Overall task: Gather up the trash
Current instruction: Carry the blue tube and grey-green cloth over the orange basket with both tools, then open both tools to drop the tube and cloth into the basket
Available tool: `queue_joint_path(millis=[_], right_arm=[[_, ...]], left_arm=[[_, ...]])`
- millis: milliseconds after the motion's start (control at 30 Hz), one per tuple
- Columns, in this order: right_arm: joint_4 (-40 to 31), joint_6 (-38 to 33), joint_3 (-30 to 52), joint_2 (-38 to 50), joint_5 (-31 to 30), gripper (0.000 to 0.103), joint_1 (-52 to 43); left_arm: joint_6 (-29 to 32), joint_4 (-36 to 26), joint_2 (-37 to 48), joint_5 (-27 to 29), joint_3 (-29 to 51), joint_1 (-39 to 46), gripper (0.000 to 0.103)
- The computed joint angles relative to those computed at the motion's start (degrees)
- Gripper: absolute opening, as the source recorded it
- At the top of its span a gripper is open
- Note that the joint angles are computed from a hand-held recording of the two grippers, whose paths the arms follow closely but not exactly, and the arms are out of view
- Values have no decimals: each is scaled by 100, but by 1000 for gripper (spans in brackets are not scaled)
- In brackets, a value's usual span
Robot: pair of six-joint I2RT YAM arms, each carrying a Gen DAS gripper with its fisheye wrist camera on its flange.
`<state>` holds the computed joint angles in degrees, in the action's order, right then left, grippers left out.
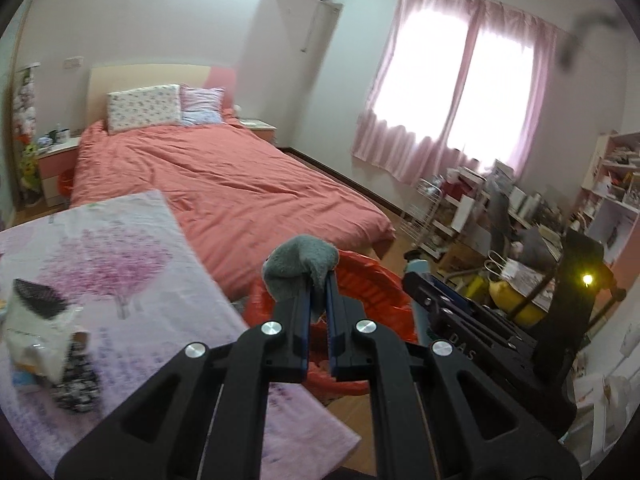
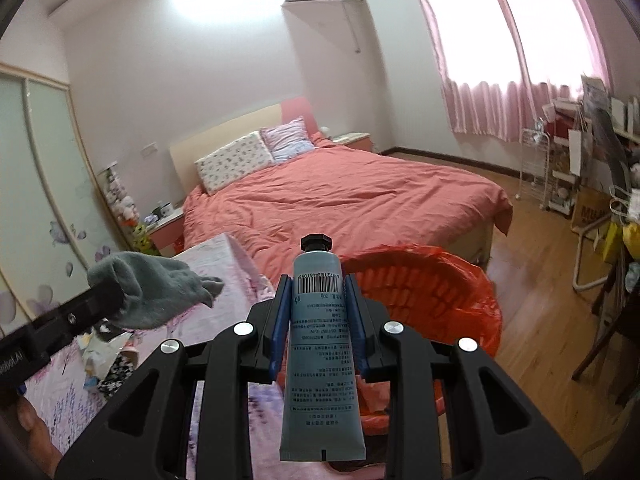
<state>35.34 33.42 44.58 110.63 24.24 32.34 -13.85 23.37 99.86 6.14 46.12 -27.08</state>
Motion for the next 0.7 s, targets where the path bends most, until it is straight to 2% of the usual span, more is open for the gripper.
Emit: queue_joint_path(millis=[233, 367, 400, 500, 567, 700], right_arm=[[300, 111, 12, 282, -556, 27, -589], [439, 199, 120, 489, -904, 28, -867], [444, 204, 173, 558, -1017, 28, -934], [315, 303, 308, 702, -1145, 29, -1031], [320, 309, 292, 731, -1157, 41, -1068], [296, 348, 149, 637, -933, 44, -968]], left_arm=[[1, -61, 1171, 66, 991, -269, 8], [8, -344, 1916, 115, 1742, -309, 10], [-10, -447, 2080, 88, 1920, -309, 13], [-75, -718, 2420, 13, 2293, -263, 37], [-116, -804, 2521, 9, 2365, -175, 41], [-53, -752, 2477, -156, 2156, -41, 46]])
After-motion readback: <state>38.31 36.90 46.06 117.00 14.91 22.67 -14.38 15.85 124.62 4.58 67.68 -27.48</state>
